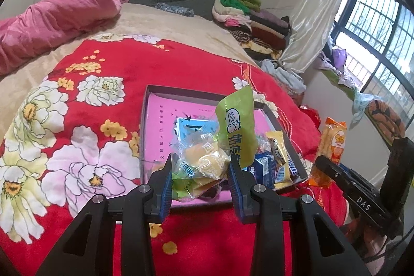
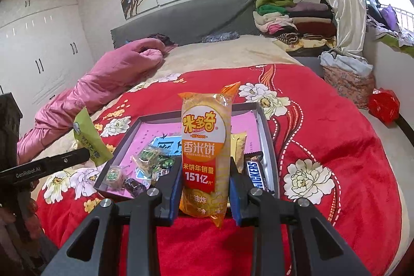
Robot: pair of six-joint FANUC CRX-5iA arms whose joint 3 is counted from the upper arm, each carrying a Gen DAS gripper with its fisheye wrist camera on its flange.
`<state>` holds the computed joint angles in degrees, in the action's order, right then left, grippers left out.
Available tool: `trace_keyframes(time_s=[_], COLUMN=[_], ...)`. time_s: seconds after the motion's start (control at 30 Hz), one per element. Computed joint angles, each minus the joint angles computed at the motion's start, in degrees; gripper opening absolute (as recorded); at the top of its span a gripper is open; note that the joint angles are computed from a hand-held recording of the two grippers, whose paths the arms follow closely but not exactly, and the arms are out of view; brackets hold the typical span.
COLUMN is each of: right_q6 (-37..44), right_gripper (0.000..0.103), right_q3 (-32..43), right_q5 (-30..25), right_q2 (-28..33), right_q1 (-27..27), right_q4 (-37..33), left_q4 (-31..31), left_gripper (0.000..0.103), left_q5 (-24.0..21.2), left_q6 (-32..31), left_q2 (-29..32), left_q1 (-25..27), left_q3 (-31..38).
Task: Organize snacks
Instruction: 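Carry the rice cracker bag and pastry bag over the tray with both grippers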
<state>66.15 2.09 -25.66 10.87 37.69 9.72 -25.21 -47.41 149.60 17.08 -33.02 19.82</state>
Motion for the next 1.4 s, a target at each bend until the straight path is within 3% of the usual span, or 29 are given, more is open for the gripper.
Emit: trace_keyframes(time_s=[0.63,1.4], right_q6=[1.9,5.2], right_gripper=[0.032,0.032], right_q3=[2.9,7.7], right_q5=[0.1,-2.1], right_q2=[2.9,7.1], right_q1=[-1.3,-2.0], right_q4=[-1.1,-3.9], left_q4=[3.8,9.7], left_gripper=[0.038,0.039], left_q5=[-1.1,-0.8], left_q6=[-5.1,-9.9], left_q2=[5.9,8.1], left_q1=[1.8,3.5], left_q3=[4.3,4.0])
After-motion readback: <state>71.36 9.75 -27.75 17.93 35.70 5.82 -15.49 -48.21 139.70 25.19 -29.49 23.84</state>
